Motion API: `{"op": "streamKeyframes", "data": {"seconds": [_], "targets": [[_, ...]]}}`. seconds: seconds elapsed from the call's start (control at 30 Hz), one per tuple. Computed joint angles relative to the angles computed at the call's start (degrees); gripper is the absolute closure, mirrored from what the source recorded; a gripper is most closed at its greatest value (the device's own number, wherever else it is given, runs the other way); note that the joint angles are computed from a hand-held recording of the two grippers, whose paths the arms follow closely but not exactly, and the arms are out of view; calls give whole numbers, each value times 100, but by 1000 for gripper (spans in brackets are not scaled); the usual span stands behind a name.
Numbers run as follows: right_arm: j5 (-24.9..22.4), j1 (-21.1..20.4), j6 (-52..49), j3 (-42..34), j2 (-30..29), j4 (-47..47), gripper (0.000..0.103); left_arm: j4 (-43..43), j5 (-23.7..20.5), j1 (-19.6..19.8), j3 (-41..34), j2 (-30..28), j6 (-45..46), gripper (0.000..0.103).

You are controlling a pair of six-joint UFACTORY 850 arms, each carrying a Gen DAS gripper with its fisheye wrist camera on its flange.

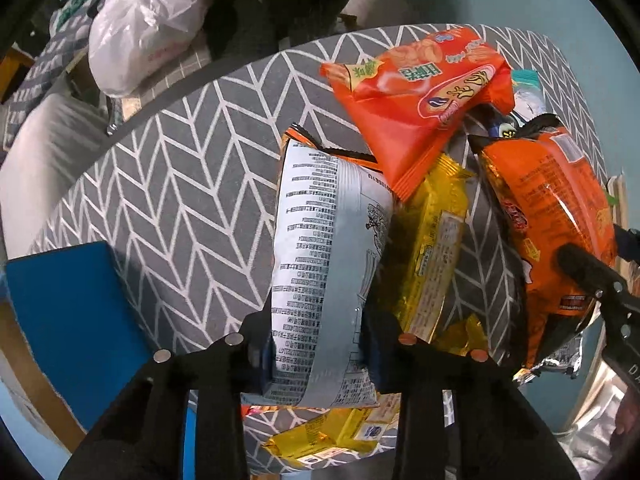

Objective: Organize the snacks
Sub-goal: 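Carry both held bags over the cardboard box with both grippers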

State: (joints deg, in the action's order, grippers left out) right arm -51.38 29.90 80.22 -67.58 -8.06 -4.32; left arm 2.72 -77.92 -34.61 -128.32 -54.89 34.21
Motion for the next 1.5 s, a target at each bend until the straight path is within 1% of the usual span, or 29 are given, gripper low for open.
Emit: {"op": "streamKeyframes", "data": {"seconds": [0.03,0.17,0.6,0.7,0.83,1.03,1.23,1.5], "targets": [[-23,37,47,-18,10,-20,55,-2,118,10,141,102,39,68],[-37,105,189,-50,34,-104,56,-152,280,75,400,383,144,68],[-384,335,466,-498,-102,-324,57,-717,364,412,898,1203,131,68],[-420,378,514,-610,-147,-378,57,-874,309,516,880,1267,160,68],[-516,448,562,-857,-277,-470,57,-967,353,635,909,1401,213,68],[-694,554,542,-1374,-572,-571,57,-1030,312,877,775,1434,165,68],[-825,583,287,-2002,-984,-612,57,-1005,204,1179,508,1306,-19,68],[-1055,573,-338,-3206,-1784,-638,57,-979,87,1586,12,1046,-234,68]]}}
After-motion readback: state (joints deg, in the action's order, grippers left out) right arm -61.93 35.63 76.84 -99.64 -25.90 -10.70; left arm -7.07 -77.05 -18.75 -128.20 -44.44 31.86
